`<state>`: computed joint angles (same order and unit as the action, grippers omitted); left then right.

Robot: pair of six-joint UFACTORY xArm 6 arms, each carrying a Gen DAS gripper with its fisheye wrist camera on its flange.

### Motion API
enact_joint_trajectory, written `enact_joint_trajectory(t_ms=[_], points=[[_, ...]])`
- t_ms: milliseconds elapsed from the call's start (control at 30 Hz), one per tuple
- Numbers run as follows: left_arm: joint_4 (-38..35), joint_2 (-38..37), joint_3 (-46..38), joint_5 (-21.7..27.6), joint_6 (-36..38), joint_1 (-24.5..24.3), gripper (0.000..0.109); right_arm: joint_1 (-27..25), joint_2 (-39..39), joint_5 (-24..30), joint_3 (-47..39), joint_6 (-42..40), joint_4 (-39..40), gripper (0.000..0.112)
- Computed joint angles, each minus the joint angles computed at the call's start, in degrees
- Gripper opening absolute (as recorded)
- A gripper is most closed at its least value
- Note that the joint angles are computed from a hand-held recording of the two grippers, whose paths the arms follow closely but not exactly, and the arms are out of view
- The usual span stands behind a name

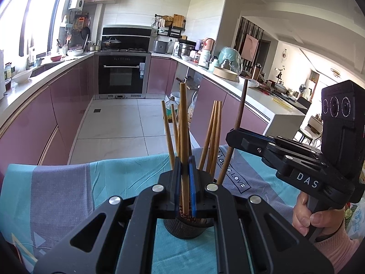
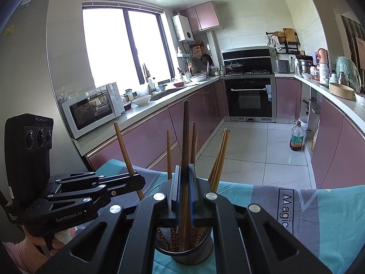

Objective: Organize utensils
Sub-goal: 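Lower both chopsticks into the mesh cup among the others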

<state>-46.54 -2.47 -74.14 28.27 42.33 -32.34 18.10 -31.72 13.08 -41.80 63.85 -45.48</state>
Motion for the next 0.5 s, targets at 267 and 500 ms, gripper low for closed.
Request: enact_joint_trajectory(t_ms=[267,500], points=[[0.3,2.0,-1.4,-0.5,0.0,-0.4,0.007,-0.6,0.6,-0.3,0.2,0.4,0.1,0.005],[1.3,4.2,-3.3,-0.5,-0.6,-0.4,0.007,-0.9,1.0,-0.6,0.0,0.6,0.1,0.005]])
